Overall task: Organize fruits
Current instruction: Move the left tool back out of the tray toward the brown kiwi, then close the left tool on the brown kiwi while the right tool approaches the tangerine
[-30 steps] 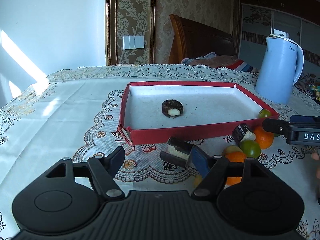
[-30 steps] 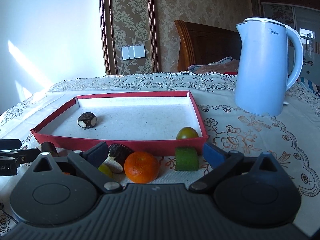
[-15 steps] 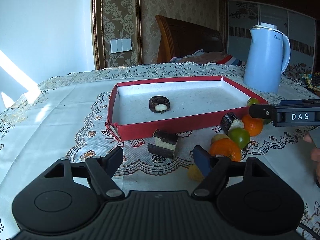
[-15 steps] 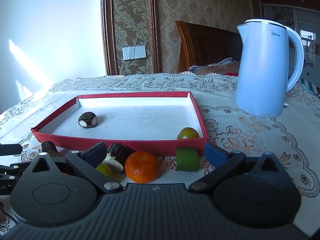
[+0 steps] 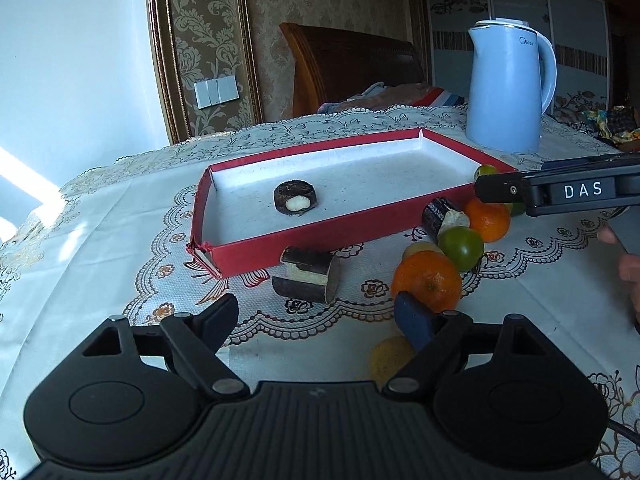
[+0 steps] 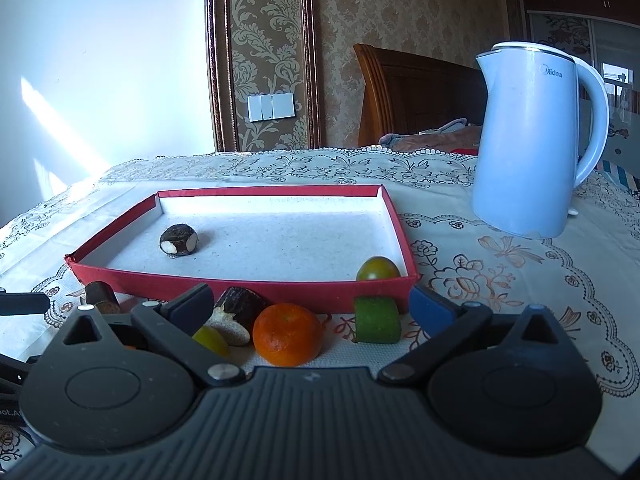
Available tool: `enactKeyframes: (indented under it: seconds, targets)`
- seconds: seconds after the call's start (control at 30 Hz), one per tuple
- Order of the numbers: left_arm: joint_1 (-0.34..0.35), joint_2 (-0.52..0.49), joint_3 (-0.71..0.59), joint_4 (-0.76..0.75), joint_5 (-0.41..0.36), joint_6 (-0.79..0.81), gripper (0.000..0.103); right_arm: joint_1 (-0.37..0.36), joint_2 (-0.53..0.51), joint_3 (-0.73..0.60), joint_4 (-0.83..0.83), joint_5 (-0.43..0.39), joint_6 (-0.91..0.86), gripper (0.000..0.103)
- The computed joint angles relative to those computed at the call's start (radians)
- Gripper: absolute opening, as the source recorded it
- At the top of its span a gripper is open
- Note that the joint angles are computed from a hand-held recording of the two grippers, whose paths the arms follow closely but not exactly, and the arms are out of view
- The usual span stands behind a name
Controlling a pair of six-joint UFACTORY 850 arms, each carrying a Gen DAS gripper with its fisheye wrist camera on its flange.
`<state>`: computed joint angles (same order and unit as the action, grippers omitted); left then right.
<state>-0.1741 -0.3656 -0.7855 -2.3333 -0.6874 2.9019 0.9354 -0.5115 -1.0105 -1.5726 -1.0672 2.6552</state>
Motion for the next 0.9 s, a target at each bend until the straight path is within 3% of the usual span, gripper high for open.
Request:
enactKeyframes:
  seconds: [0.07,0.2,0.33,0.47,0.63,0.9]
  targets:
    - [0.015,-0.004,-0.01,0.059,0.001,-0.038,0.085,0.001,0.001,0.002,0.0,-0.001,0.005,0.103]
    - [0.038,-0.008,-0.014,-0.027,0.011,0.023,0.086,-0.001,0.003,0.003,0.001,0.004,0.01,0.103]
    - [0.078,-0.018,-0.049,0.207,0.009,-0.198,0.085,-0.002,0.002,0.002,0.003,0.006,0.007,0.103]
    - [0.081,0.005,-0.005,0.191,-0.043,-0.108,0.085,-0.005,0.004,0.003,0.006,0.012,0.014,0.103]
    - [0.118,0.014,-0.005,0.387,-0.11,-0.27,0.085,-0.005,0.003,0.003,0.009,0.014,0.009,0.103]
    - [0.084,0.039,0.019,0.491,-0.079,-0.274,0.086,-0.007,0.003,0.001,0.015,0.019,0.008,0.103]
